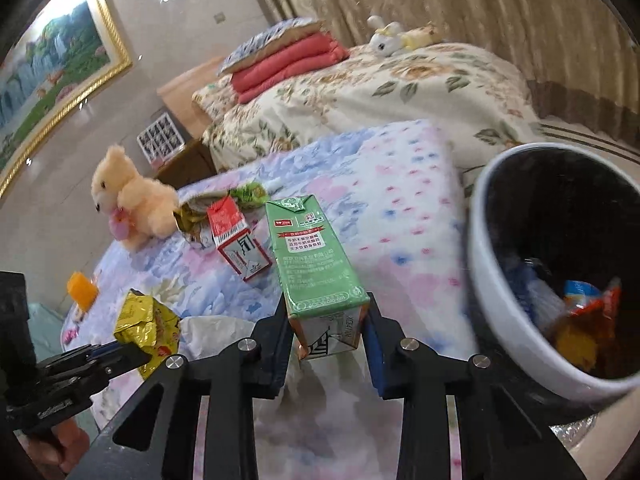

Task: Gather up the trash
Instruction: 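Grasp the yellow snack wrapper with the left tool while the right tool grasps the green juice carton, then carry both items over the bin and open both tools to drop them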

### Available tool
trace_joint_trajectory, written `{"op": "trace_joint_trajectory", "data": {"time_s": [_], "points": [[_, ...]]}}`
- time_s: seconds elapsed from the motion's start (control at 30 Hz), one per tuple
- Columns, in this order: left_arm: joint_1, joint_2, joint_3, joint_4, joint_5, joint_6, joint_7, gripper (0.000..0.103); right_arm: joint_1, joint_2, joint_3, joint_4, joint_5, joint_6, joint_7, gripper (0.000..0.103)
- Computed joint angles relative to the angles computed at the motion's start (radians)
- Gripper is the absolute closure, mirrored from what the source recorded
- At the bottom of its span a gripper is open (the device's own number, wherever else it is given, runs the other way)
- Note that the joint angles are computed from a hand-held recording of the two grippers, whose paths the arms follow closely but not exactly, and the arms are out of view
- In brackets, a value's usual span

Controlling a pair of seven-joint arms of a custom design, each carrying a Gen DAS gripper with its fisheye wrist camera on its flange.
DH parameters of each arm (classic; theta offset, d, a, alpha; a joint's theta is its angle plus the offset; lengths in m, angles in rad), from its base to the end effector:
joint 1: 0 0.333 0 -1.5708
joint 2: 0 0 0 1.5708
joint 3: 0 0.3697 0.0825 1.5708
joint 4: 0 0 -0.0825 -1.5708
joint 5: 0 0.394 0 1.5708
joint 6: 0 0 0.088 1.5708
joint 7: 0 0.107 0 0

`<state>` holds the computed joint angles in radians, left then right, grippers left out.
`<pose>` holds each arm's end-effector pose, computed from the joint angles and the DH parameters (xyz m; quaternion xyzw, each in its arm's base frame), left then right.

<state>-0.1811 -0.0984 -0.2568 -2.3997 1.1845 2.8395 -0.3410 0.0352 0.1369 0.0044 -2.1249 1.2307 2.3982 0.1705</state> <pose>0.4346 -0.2590 0.4337 -0.7728 0.5104 -0.3154 0.2069 0.5926 0.0306 0.4103 -0.7868 0.4498 -0.0113 0.4225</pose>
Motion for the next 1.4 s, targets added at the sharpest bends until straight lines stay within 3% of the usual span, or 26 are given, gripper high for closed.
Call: {"op": "trace_joint_trajectory", "data": {"time_s": [0.37,0.63,1.4], "points": [[-0.047,0.071,-0.007,0.113,-0.012,-0.007,0.083,0.086,-0.062,-0.059,-0.057,-0.027,0.030,-0.032,0.009,0.071],[-0.112,0.173,0.007,0.250,-0.048,-0.021,0.211,0.089,-0.104,-0.048,-0.081,-0.009,0.022,-0.018,0.027,0.071],[-0.244,0.408,0.100,0.547,-0.237,-0.046,0.538,0.090,-0.163,0.040,-0.068,0.100,-0.022,0.038,0.092,0.071]]}}
